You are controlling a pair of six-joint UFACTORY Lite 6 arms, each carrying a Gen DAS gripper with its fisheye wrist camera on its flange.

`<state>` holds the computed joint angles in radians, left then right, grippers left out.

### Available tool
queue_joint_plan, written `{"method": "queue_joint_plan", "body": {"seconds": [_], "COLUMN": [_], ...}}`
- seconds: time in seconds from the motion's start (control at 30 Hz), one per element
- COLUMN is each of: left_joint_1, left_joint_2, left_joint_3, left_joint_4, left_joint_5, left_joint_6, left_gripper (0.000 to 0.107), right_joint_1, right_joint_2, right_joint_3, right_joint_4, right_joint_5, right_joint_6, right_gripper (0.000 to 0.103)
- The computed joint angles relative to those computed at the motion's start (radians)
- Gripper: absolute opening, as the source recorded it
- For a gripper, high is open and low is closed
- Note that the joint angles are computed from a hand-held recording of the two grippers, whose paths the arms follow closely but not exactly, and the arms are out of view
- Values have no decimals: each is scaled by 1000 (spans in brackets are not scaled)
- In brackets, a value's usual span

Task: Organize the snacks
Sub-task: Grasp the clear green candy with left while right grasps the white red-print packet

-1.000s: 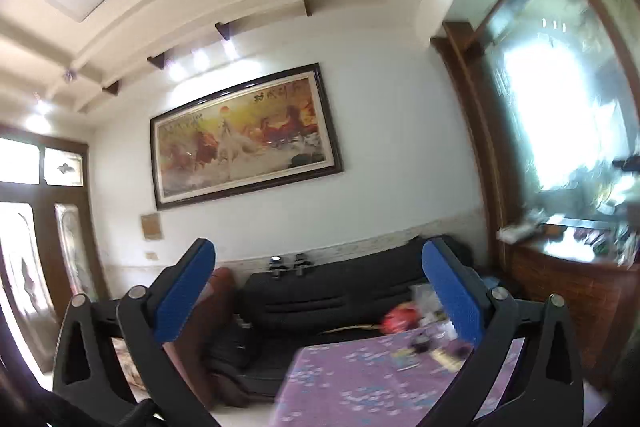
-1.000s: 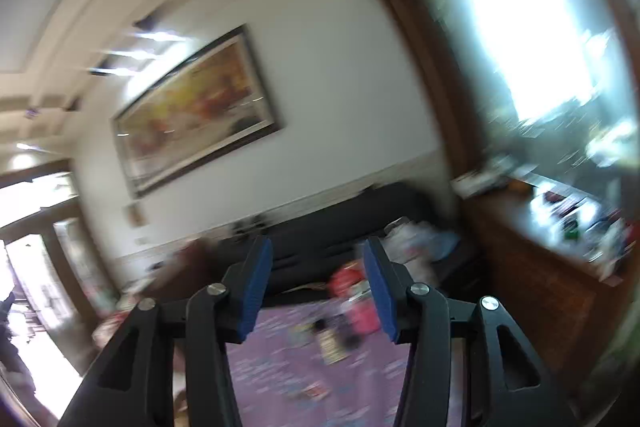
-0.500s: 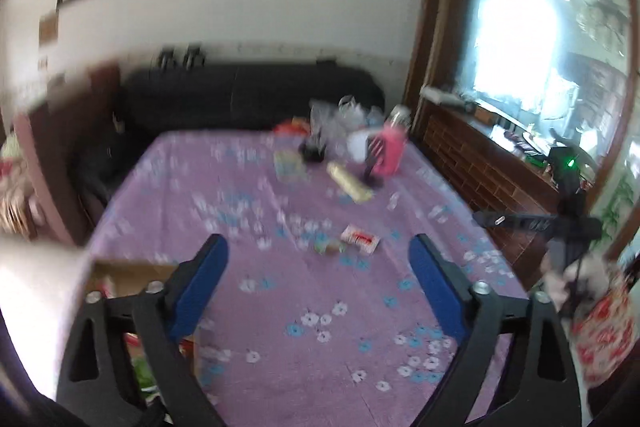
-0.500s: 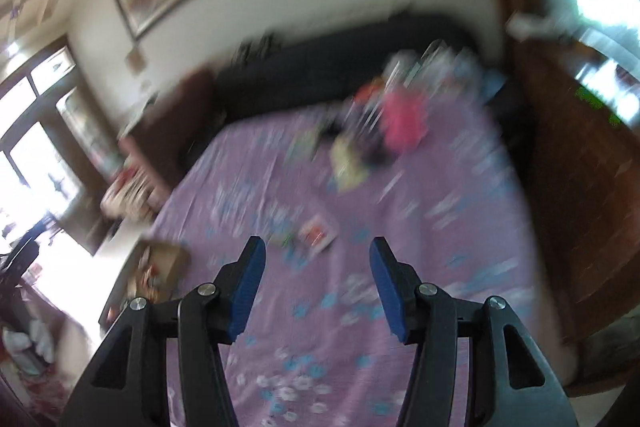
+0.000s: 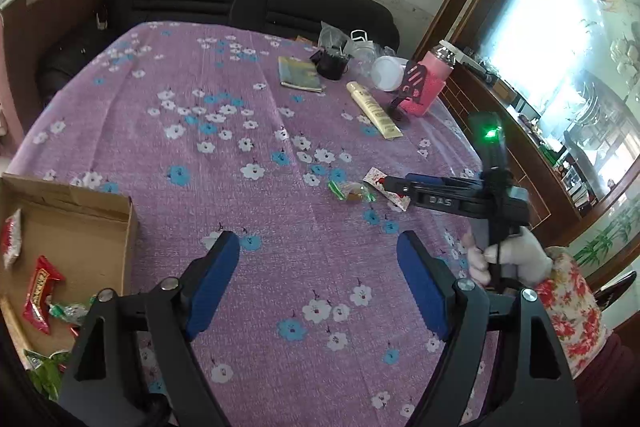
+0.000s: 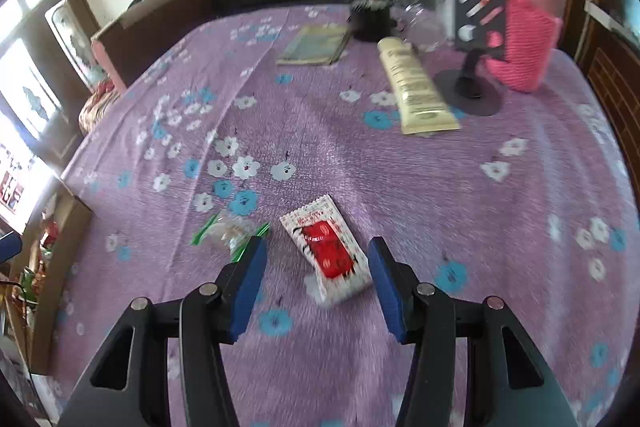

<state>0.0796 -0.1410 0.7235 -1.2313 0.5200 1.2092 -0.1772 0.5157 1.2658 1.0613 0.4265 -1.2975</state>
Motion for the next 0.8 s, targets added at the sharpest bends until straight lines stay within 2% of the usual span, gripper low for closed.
{"method": "queue_joint_plan", "body": {"seconds": [0.13,0.17,0.2,0.3,0.4,0.5,0.63,0.73,0.8], "left_joint_1": [46,54,60,59,23,-38,-147,-224,-261], "left_joint_2": [26,28,34,52,80,185,380,520,566], "left_joint_3": [-3,-8,-6,2,35,136,312,418,451], "left_joint_4": [-59,-67,-70,-77,-72,-72,-57,-23,10], "left_joint_5": [32,42,53,85,100,124,64,-6,-59], "left_joint_6": [54,62,65,62,33,-13,-83,-138,-158], "left_gripper": [81,82,82,81,81,81,81,81,77], "right_joint_1": [19,26,26,29,19,-6,-73,-178,-210], "right_joint_2": [56,48,44,10,-83,-189,-257,-256,-249], "right_joint_3": [29,15,14,-35,-168,-311,-423,-443,-444], "right_joint_4": [0,-4,-36,-56,-21,36,151,196,229], "right_joint_5": [-39,-53,-40,-2,64,90,89,175,187], "right_joint_6": [12,7,35,43,-43,-126,-236,-284,-326], "right_gripper": [49,42,30,29,28,27,27,27,27]}}
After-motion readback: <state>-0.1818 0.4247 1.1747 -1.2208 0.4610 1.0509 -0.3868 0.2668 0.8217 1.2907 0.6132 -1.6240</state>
